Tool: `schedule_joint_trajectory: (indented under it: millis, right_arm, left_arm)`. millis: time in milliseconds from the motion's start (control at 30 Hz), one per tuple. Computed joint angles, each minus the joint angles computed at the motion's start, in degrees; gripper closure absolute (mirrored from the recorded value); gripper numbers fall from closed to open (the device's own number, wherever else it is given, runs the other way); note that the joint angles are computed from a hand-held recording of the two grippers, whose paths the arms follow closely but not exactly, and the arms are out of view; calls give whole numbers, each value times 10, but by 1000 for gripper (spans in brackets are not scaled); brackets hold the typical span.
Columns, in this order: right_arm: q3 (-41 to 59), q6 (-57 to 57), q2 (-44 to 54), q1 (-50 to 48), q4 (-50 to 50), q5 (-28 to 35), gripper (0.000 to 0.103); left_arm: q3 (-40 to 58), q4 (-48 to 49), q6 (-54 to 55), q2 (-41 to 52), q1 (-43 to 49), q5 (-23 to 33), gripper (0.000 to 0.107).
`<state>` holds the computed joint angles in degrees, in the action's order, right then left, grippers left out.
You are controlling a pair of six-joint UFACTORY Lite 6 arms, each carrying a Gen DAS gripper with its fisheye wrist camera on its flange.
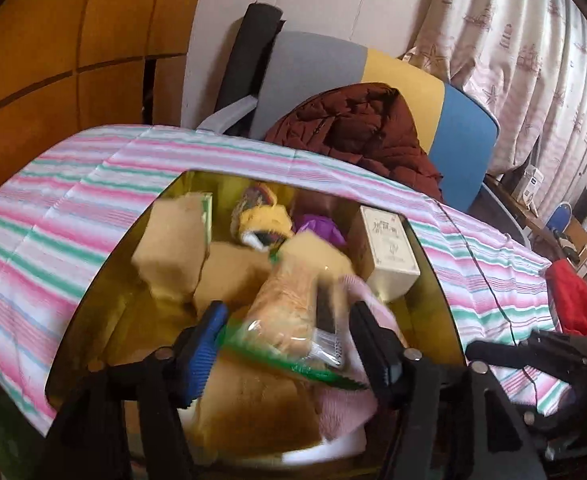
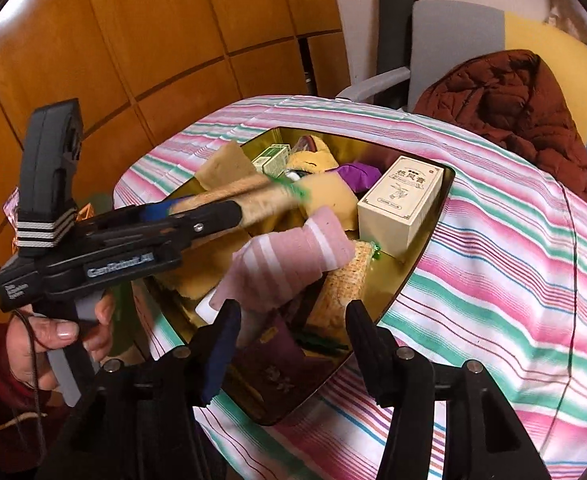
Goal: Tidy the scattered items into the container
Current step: 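Open both tools to release the purple snack packet and cracker packet into the tray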
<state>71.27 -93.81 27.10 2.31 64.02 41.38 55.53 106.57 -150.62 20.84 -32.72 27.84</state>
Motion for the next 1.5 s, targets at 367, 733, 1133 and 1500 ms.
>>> schedule_joint_trajectory:
  millis: [367,733,1133,1500]
  right_arm:
    - [-3,0,-1,-25,11,19,47]
    - [-18,0,-21,5,41,6,19]
    - [-14,156,-58,106,2,-150,0]
    - [-51,152,-90,145,14,-231,0]
  left_arm:
    - [-33,-43,-32,-40,27,-18,54]
    - [-70,-316,190,-132,-47,91,52]
    - [-101,-383,214,-192,-100,150,52]
    - [-40,-439,264,-131,-149,283,52]
